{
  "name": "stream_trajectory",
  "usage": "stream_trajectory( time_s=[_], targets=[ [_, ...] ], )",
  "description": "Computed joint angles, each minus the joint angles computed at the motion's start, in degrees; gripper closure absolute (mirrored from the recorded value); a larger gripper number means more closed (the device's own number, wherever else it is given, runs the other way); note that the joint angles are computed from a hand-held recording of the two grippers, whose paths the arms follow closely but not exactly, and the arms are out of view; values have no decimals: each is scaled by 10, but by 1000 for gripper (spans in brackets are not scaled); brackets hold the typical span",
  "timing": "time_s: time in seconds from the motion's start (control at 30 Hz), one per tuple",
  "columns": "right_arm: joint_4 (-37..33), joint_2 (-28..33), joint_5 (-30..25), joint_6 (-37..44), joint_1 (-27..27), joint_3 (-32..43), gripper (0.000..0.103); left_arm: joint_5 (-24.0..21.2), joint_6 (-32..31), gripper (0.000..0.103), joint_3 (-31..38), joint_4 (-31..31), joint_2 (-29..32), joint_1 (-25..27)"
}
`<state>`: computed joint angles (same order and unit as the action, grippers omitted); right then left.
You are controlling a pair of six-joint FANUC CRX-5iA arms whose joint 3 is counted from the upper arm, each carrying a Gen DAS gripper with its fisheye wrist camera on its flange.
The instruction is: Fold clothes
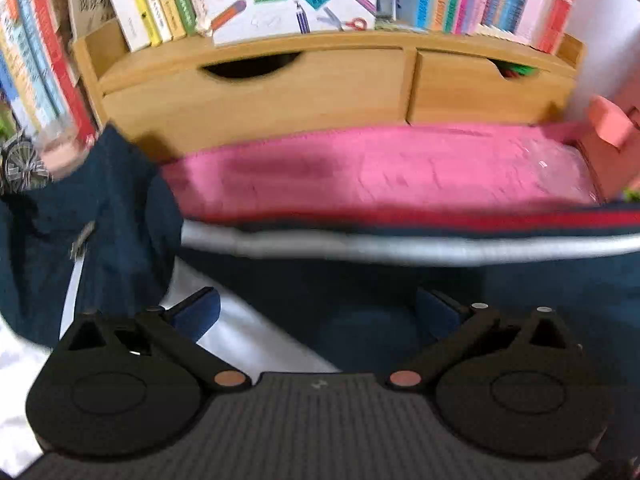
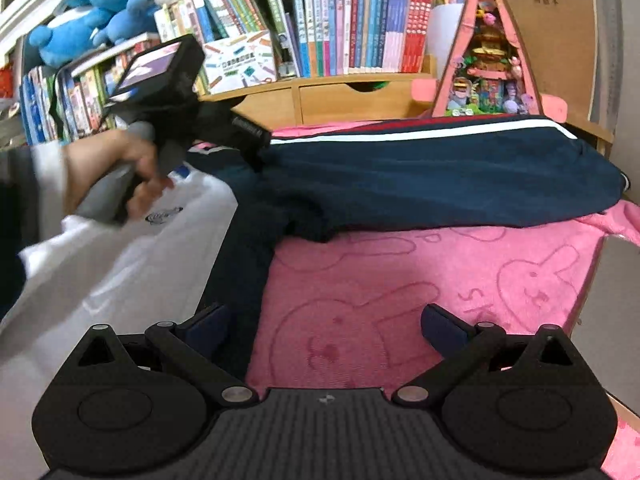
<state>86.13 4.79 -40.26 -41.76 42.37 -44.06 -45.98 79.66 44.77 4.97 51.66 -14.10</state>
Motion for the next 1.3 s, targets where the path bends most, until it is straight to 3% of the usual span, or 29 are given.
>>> stream_trajectory(
  time_s=[0.27, 0.37, 0.5, 0.6, 0.7, 0.77, 0.87, 1.07, 1.17, 1.23, 1.3],
  targets=[
    [23, -6, 11, -28, -11, -8, 0, -40, 21, 0, 77, -27, 35, -3],
    [10, -3, 6, -17, -6, -3, 0, 23, -14, 4, -18, 9, -19, 5],
    [-12, 2, -5, 1, 3, 4, 0, 91, -200, 4, -208, 166, -118, 24],
    [-32, 8, -15, 22, 11, 13, 0, 101, -338, 4, -316, 240, -178, 27],
    [-51, 15, -25, 42, 19, 22, 0, 90, -385, 4, -353, 220, -205, 19],
    [-60, 18, -30, 51, 23, 26, 0, 101, -363, 0, -339, 162, -196, 5],
    [-66, 20, -34, 57, 25, 29, 0, 107, -309, 0, -304, 165, -163, 3],
    [-65, 20, -33, 54, 25, 28, 0, 107, -112, 0, -138, 82, -59, -8],
    [-60, 19, -30, 47, 24, 25, 0, 105, -47, 0, -76, 33, -24, -16],
    [-62, 21, -31, 48, 25, 26, 0, 83, -11, 0, -23, 2, 2, -20],
    [-63, 22, -31, 49, 26, 27, 0, 28, 28, 0, 40, -26, 28, -25]
  ],
)
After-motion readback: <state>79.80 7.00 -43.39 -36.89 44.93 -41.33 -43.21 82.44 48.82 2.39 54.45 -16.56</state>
